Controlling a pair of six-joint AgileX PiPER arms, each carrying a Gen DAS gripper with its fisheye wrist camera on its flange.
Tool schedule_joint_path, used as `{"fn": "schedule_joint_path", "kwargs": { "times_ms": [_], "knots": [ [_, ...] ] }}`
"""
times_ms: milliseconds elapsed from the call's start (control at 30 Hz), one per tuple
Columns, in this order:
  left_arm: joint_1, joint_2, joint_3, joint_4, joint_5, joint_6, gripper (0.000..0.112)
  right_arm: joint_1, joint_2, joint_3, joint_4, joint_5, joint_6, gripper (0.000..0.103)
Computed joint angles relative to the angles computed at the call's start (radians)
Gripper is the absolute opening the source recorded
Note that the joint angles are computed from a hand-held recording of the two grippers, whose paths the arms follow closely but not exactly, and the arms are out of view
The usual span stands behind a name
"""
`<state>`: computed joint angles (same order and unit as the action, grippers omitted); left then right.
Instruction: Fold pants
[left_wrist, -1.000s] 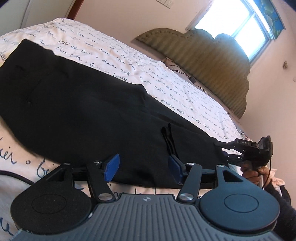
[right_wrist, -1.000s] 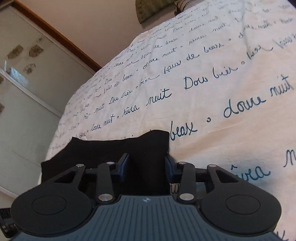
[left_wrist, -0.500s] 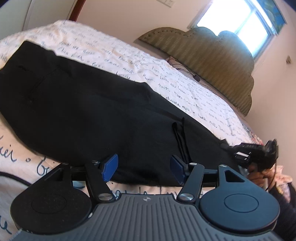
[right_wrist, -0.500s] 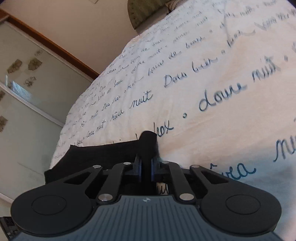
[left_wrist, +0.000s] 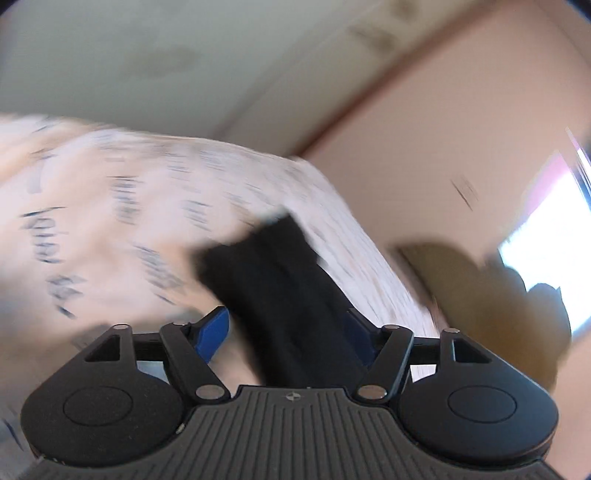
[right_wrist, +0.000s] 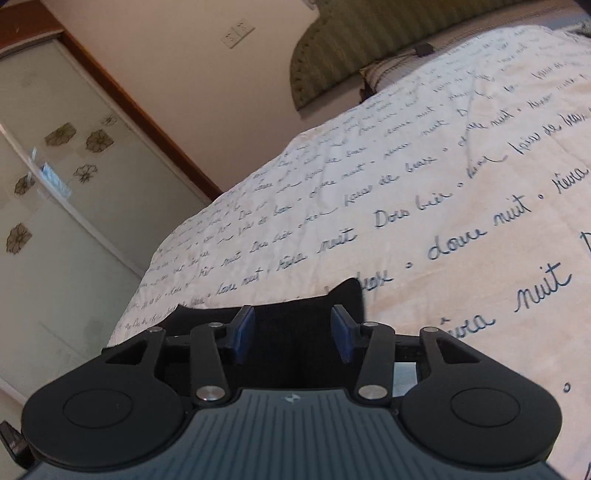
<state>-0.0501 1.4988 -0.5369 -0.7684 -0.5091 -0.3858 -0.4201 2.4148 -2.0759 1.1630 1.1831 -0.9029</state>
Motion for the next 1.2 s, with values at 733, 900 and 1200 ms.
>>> {"fn": "schedule_joint_path", "kwargs": {
  "times_ms": [733,900,1200],
  "knots": [
    [0.154,0.175,-0.067,0.408,-0.039,-0.321,0.084,0.631,-0.297,0.543,-0.027,-0.404,-0.342,0.054],
    [0.261,0.162,-0.023,0.728,-0.085,-0.690,0.084,0.632,-0.305,0.694,0.236,-0.469,-0.663,0.060],
    [0.412,0.114,0.002,1.070,-0.091,-1.151,0.084,0.687,-0.377,0.774,0.299,-0.575,-0.808,0.062]
  ]
}}
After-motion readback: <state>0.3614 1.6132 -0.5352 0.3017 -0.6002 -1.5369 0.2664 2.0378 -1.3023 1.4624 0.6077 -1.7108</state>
